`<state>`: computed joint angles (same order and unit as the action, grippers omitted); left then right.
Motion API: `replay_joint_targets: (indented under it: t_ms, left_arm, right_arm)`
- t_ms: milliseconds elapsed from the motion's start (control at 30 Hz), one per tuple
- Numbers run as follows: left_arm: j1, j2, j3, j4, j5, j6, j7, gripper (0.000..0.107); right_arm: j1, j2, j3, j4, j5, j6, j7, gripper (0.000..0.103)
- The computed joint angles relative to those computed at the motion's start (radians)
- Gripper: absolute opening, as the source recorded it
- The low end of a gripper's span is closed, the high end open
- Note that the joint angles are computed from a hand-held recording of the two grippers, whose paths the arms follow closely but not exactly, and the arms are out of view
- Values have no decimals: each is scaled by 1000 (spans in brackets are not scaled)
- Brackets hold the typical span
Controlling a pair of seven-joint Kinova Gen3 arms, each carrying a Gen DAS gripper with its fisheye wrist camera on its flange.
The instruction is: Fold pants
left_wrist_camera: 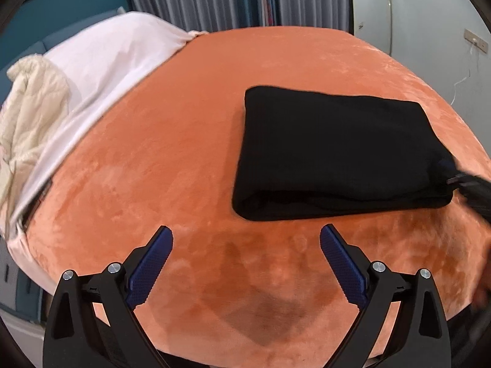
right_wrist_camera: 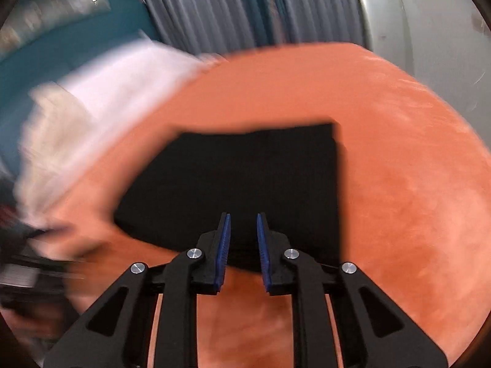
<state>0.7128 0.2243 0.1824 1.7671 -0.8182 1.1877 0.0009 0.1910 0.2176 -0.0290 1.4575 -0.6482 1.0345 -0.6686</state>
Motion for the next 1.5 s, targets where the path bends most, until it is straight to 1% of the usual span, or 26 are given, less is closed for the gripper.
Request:
replay_joint_targets:
  t_ms: [67,133,200,300,333,400,433,467,500,533,567,633,667,733,800,867,900,967,1033,1133,1200,1300,1333,1367,1433,1500]
  left_arm:
    - [41,-12,-26,19,-18,37,7,95]
    - [108,-18,-106,38,-15,53,5,96]
    - [134,-21,-155,50,-3,43,4,96]
    - [95,-47,-158,78,18,-17,6,96]
    - [90,-53,-164,81,26,-35,2,96]
    - [72,-69,-158,89,29,-66,3,96]
    - [63,-74,-149,93,26,-76,6,96]
    - [60,-78,-143,95,20,-79,7,96]
    - [63,-81,-142,98,15,-73,2,96]
    - [73,-77,-149,97,12,-72,1,96]
    - [69,-78,-144,100,8,-71,0,96]
    - [56,-77,-138,101,12,-69,-7,96]
    - [49,-80,-137,105,13,-73,-12,96]
    - [35,-88,-140,121,11,-90,-9,96]
    - [27,-90,-158,131,23,-123,-19,96]
    - [12,-87,-167,131,34,-152,-43,96]
    - [5,-87,-160,130,27,-152,-43,96]
    - [-4,-89,-147,124,-3,-155,-46,96]
    - [-12,-89,-139,112,-29,-163,-49,96]
    - [-109,-106,-64,103,-65,-264,-68,96]
    - [-202,-112,15,87,-63,-345,-103,96]
    - [-341,-85,146,54,-13,-467,-218,96]
    - [-372,-61,168,47,6,-507,-258,96]
    - [-387,-29,171,41,24,-530,-298,96]
    - [-381,46,132,28,70,-528,-372,94]
    - [-311,65,51,46,72,-539,-394,97]
  right_arm:
    - [82,90,-22,-56,-66,64,-38,0]
    - [139,124,-51,-112,-100,140,-108,0]
    - [122,88,-47,-141,-70,163,-121,0]
    - [61,65,-22,-216,-51,156,-160,6]
    - [28,81,-1,-261,-37,151,-201,11]
    - [-60,120,61,-338,25,120,-282,40]
    - [-106,153,95,-381,66,106,-323,59]
    - [-145,191,123,-427,106,103,-363,59]
    - [-171,214,133,-454,147,116,-402,59]
    - [-184,250,125,-499,181,144,-429,52]
    - [-186,291,98,-545,200,171,-455,27]
    - [-159,331,14,-586,276,216,-498,8]
    - [-136,334,-30,-602,300,216,-511,6]
    - [-79,329,-99,-612,322,181,-551,6]
    - [-87,360,-108,-619,390,157,-578,10]
    - [-95,346,-127,-568,428,115,-547,16]
    - [-72,312,-158,-528,423,78,-523,17]
    - [-5,231,-213,-435,371,4,-495,17]
    - [72,161,-276,-366,291,-28,-436,17]
    - [167,145,-381,-323,169,44,-346,17]
    - [155,154,-376,-304,130,101,-289,16]
    - [84,162,-280,-260,142,96,-271,17]
    - [75,170,-258,-248,152,85,-285,13]
    - [73,159,-245,-219,157,64,-285,5]
    - [99,182,-233,-211,120,63,-254,0]
    - [102,209,-194,-229,52,109,-224,0]
